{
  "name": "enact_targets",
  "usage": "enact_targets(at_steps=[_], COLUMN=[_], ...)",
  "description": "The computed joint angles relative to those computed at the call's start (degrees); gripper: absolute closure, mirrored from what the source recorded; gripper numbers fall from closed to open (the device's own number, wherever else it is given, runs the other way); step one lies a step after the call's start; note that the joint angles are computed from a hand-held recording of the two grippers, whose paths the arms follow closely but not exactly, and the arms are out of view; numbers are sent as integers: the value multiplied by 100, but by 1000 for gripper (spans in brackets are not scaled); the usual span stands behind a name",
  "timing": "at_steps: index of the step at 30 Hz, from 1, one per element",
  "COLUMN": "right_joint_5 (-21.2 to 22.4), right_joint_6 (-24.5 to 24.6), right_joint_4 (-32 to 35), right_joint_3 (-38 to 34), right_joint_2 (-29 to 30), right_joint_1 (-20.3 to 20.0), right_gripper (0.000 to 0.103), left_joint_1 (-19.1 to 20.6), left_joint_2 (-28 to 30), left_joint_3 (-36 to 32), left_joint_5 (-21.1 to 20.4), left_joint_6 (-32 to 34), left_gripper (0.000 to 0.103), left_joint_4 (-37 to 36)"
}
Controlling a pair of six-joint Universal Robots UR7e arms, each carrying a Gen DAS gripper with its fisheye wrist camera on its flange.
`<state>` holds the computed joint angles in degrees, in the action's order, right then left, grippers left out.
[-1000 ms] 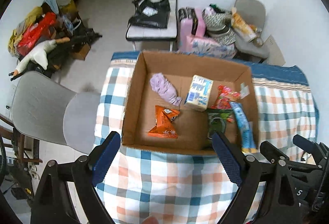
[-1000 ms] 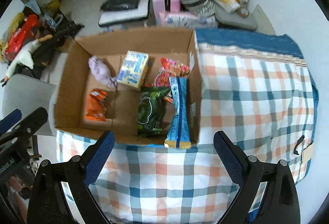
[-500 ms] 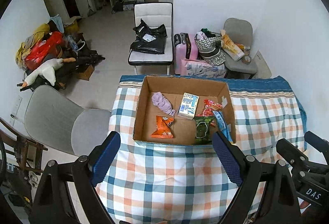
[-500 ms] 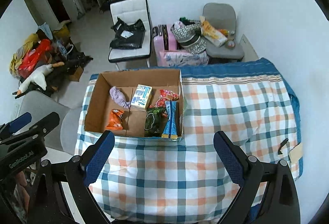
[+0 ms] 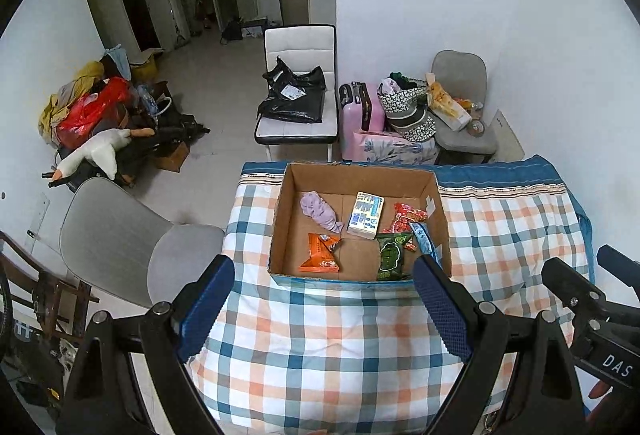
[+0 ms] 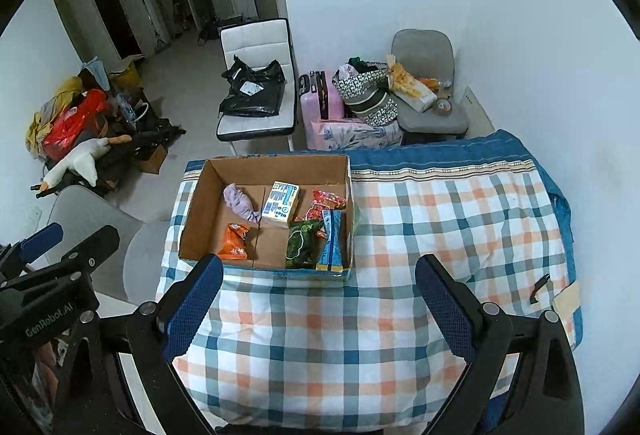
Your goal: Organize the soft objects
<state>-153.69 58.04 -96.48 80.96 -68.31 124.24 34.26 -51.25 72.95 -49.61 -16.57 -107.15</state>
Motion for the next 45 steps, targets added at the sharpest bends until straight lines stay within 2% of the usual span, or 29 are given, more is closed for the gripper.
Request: enact_targets(at_steps=[25,34,45], right_joint_5=[-153,-191,-267], right_joint_6=[536,932,1097], right_joint_4=[606,963,1187], right_joint_3=[-171,-171,-229], right_joint_2=[34,10,36], right_joint_1=[60,66,98], right_gripper=[4,4,4], left_joint_1=[-35,-42,-39], left_joint_2=[-41,-45,-4], left_joint_3=[6,9,-16], left_joint_5=[8,-23,-51], left_joint_6=[50,88,152], left_gripper=[12,12,12], left_joint_4=[-12,-2,-14])
